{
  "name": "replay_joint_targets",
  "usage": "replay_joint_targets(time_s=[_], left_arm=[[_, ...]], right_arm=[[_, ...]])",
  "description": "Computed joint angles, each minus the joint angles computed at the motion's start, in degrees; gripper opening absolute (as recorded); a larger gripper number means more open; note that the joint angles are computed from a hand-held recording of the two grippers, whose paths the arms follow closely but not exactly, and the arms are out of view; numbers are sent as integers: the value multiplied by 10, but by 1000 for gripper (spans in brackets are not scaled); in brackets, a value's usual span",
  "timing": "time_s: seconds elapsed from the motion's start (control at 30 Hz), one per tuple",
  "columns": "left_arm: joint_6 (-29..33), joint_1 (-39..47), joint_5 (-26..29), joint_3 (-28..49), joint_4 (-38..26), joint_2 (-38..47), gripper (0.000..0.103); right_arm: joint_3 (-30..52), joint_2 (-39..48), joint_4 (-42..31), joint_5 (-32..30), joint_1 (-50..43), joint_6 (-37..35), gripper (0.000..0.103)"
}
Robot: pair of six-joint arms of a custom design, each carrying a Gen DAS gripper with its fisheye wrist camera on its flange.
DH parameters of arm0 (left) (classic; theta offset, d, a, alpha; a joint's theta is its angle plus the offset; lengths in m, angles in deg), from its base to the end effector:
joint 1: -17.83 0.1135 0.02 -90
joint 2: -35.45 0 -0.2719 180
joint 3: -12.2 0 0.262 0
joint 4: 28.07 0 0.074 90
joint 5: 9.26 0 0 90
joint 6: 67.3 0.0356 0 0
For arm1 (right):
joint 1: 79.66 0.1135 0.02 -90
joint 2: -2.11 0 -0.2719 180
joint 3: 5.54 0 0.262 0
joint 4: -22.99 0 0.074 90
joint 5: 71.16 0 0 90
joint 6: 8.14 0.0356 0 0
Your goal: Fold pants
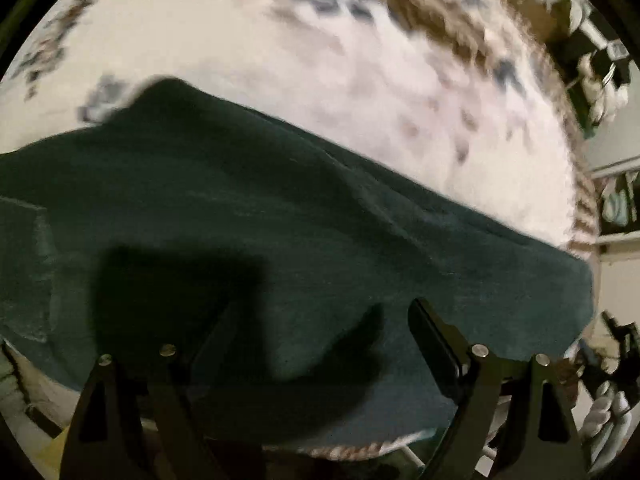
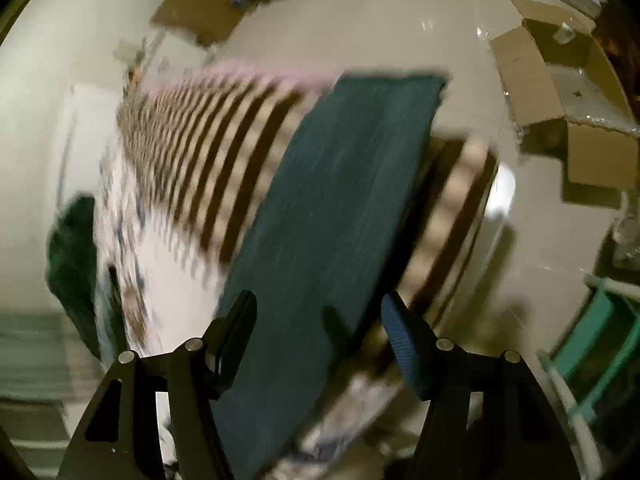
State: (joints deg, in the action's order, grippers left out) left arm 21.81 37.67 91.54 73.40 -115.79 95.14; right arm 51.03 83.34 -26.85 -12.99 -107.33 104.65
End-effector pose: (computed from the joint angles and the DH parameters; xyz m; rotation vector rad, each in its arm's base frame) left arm 0.1451 0.0453 0.2464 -0.5365 2.9862 -0.2664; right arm 0.2253 -0.0969 0.1725 1.0761 2.5343 0.7678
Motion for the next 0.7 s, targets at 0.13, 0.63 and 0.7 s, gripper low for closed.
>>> replay_joint_targets(time_s=[0.13, 0.63, 0.7], left_arm=[[-59, -64, -39, -28, 59, 18, 103], [-180, -114, -93, -9, 71, 7, 103], [-183, -110, -91, 16, 48, -16, 103]], right_arm=[[55, 159, 45, -43, -89, -67, 67], [99, 222, 210, -95, -37, 2, 7], [99, 157, 170, -95, -22, -11, 7]])
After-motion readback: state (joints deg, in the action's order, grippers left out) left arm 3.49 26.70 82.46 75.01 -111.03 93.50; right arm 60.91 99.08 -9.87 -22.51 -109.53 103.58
